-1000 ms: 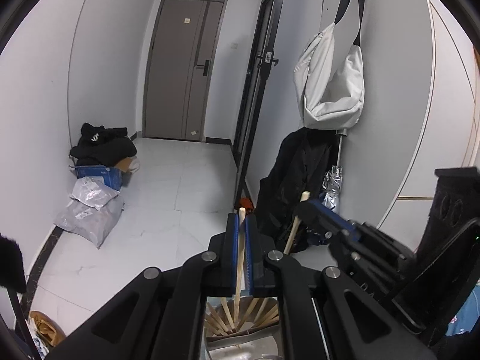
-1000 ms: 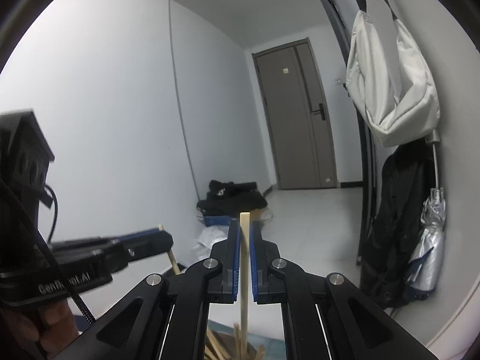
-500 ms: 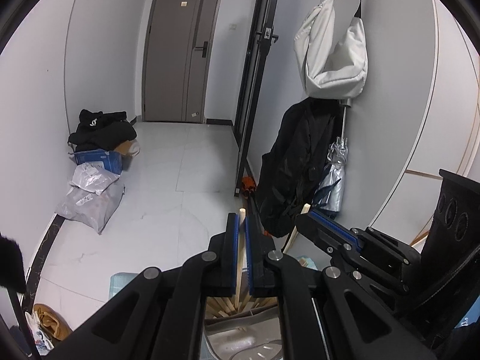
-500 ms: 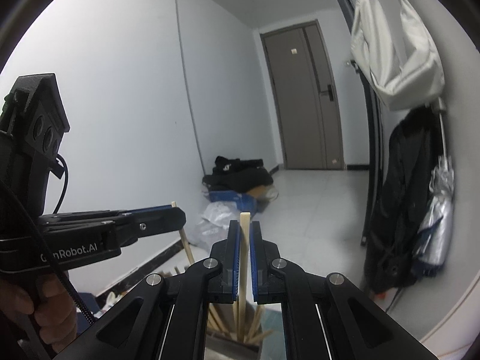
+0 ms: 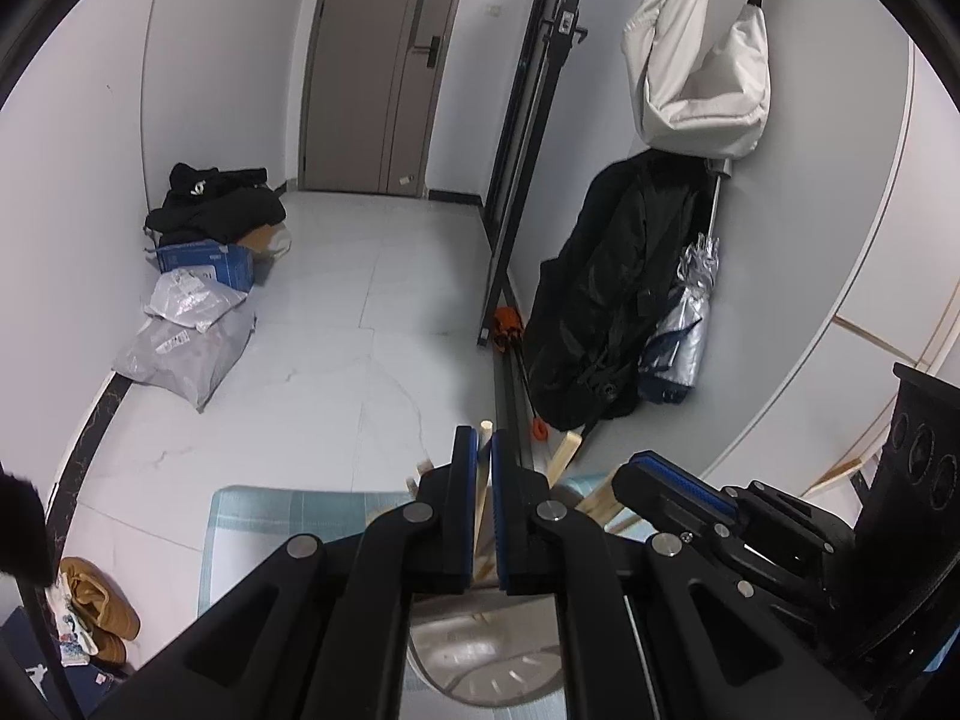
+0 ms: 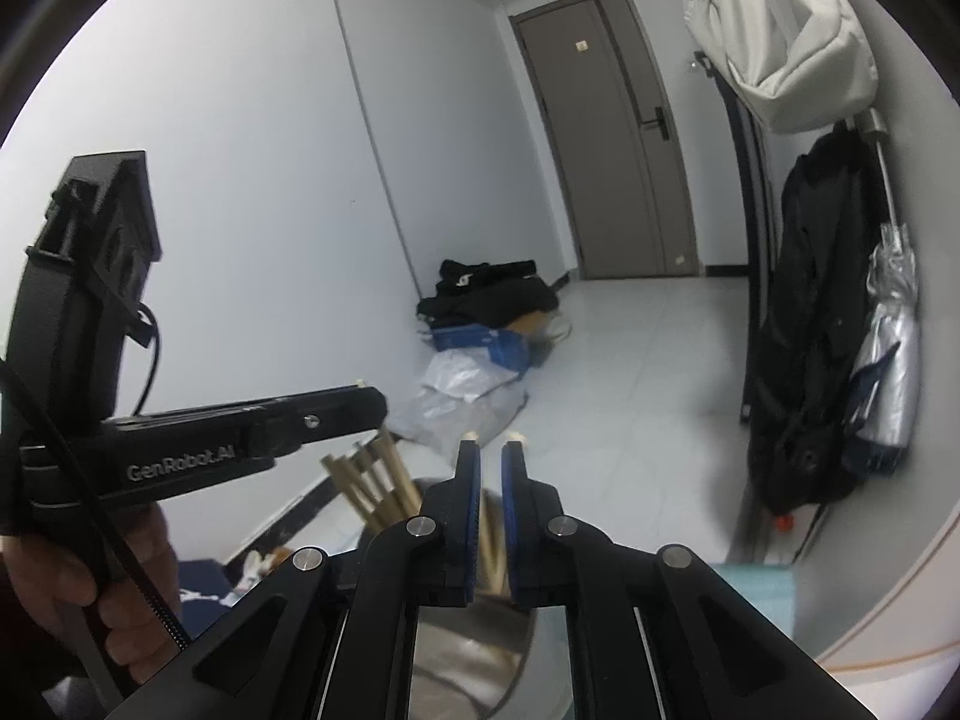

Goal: Organize utensils

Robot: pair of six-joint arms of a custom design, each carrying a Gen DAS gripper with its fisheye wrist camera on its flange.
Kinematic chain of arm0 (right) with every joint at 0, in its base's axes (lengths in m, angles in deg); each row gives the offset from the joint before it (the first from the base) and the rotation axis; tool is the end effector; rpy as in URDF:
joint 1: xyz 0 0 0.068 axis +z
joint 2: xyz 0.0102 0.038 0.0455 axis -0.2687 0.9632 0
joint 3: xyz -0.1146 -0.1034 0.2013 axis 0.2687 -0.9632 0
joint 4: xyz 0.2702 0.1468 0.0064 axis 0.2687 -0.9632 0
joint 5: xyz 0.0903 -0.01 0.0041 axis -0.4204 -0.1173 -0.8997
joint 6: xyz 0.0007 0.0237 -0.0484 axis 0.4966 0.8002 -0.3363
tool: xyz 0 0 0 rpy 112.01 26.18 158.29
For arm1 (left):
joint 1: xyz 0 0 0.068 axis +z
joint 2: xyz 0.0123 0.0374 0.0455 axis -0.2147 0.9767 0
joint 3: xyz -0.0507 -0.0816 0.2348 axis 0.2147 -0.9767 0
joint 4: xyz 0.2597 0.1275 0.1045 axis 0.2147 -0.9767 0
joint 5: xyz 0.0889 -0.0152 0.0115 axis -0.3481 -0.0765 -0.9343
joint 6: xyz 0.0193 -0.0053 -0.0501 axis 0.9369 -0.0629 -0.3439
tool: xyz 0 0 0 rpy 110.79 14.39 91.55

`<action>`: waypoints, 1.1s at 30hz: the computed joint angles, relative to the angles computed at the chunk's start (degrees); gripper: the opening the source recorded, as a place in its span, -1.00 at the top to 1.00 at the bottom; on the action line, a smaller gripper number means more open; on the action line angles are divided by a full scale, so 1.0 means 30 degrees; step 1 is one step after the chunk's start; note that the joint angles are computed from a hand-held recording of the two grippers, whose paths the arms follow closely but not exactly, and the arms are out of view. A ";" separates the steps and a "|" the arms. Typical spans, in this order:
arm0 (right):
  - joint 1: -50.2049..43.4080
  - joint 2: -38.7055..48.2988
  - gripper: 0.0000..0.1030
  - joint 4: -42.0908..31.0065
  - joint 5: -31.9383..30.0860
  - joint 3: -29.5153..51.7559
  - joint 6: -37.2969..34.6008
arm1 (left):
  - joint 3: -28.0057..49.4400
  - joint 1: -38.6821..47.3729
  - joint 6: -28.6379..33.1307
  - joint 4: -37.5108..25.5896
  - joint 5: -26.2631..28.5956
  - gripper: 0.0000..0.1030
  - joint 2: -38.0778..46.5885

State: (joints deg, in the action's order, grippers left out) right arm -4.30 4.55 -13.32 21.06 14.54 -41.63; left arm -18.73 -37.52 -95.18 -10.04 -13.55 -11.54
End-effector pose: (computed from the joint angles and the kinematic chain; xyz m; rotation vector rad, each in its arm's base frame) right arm 0.2787 0.0671 0.3308 -0.3441 2.0599 0.4908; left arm 0.2581 -0.1222 0.3310 0.2198 2.2569 -0.4077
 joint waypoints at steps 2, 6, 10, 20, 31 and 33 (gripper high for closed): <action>0.0043 -0.0101 0.84 -0.0517 -0.0102 0.0068 0.0136 | 0.0001 -0.0133 -0.0049 -0.0278 -0.0268 0.97 -0.0150; 0.0024 -0.0842 0.84 -0.0859 0.0019 0.0009 0.0375 | -0.0163 -0.0499 -0.0194 -0.0802 -0.1177 0.86 -0.0851; 0.0116 -0.2015 0.83 -0.1307 0.0425 -0.0103 0.0597 | -0.0426 -0.0690 -0.0635 -0.1395 -0.1737 0.76 -0.1912; 0.0607 -0.5520 0.39 -0.3333 0.1824 -0.0288 0.0744 | -0.1348 -0.2240 -0.2211 -0.2468 -0.4641 0.08 -0.5258; 0.3265 -0.9090 -0.17 -0.4903 0.5005 -0.0901 0.1306 | -0.2650 -0.5507 -0.3679 -0.3217 -0.9462 -0.63 -0.8990; 0.3753 -0.9647 -0.29 -0.5100 0.5595 -0.1083 0.1508 | -0.2924 -0.6164 -0.3954 -0.3343 -1.0338 -0.71 -0.9511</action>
